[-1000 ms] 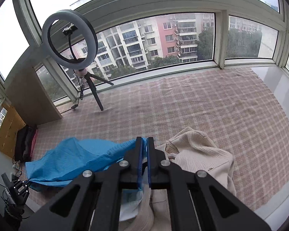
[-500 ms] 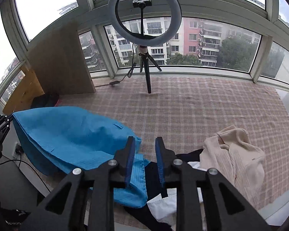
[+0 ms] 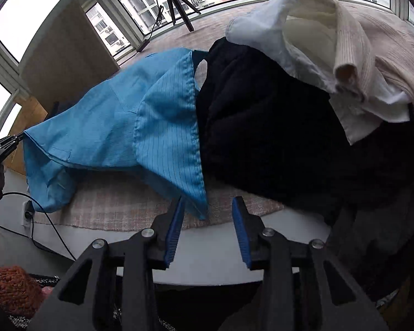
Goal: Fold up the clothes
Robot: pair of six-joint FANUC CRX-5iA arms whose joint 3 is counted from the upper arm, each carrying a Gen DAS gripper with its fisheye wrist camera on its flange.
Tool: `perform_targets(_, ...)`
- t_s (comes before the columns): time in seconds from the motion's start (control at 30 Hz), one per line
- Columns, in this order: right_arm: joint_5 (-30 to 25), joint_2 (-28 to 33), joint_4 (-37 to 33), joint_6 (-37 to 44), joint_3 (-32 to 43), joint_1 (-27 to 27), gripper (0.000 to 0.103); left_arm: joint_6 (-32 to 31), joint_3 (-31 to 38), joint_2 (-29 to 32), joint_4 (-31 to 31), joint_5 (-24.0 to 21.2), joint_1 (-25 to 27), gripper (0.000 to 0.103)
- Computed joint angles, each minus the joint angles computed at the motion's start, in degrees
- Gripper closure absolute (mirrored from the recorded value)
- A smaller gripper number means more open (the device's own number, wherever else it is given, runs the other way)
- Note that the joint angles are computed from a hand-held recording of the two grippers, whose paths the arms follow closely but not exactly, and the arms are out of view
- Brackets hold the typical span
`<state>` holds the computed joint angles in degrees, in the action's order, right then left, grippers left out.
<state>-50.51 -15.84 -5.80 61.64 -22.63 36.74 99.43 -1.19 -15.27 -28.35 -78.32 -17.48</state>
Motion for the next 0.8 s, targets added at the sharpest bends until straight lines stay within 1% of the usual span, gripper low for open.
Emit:
perform_targets(0.1,3.0,1.0,-2.7,-0.1,-1.7,-0.4,0.067,-1.5,0.5,0.6,-0.2,-0.1,-0.6,0.103)
perform_targets(0.23,8.0,2.1,1.5,-4.9,-4.3,2.0,0.067,-2.9,0.6,0.8,0.3,0.3,-0.8,0.102)
perform_targets(0.3,11.5,2.2,4.7,-7.6,-5.9,3.3,0.067,-3.3,0.3,0.5,0.5,0.7,-0.6,0.103)
perform_targets(0.33,12.1,2.6,5.2,-7.9,-5.7,3.4,0.074,-2.5,0.3,0.3,-1.2,0.6,-1.5,0.103)
perform_targets(0.37,12.4,3.0,5.2,-8.0,-5.4,3.5,0.103,-1.8,0.2,0.2,-2.9,0.5,-2.5,0.103)
perform_targets(0.4,12.4,3.0,5.0,-8.1,-4.6,3.3,0.102,-1.4,0.2,-0.1,-4.2,0.5,-3.2,0.103)
perform_targets(0.43,12.6,2.4,7.1,-10.0,-4.3,3.6,0.102,-1.3,0.3,-0.7,-4.9,0.8,-3.3,0.103)
perform_targets(0.5,13.7,0.2,13.2,-14.3,-3.0,4.0,0.102,-1.6,1.1,-2.3,-3.5,2.0,-1.0,0.103)
perform_targets(0.53,15.2,-1.2,16.2,-16.1,-1.6,3.8,0.102,-1.7,1.6,-3.0,-2.7,2.6,0.2,0.103)
perform_targets(0.57,16.3,-2.0,19.9,-18.1,0.0,3.7,0.102,-1.9,2.2,-3.7,-2.0,3.3,1.4,0.103)
perform_targets(0.6,16.3,-2.1,25.3,-20.1,2.4,4.3,0.102,-2.4,3.7,-4.2,-2.6,3.8,1.6,0.103)
perform_targets(0.67,14.6,-1.1,37.0,-22.8,8.5,6.5,0.102,-3.4,8.2,-4.2,-6.8,3.5,-0.6,0.103)
perform_targets(0.7,13.0,0.2,42.1,-22.7,12.5,7.7,0.102,-3.7,11.2,-4.1,-10.1,2.8,-2.7,0.103)
perform_targets(0.77,8.0,3.3,51.0,-21.6,21.5,10.7,0.102,-5.0,17.0,-3.7,-16.3,1.6,-6.8,0.103)
perform_targets(0.8,5.7,5.2,54.0,-20.3,26.6,12.2,0.102,-5.9,20.1,-3.5,-19.5,0.7,-8.9,0.103)
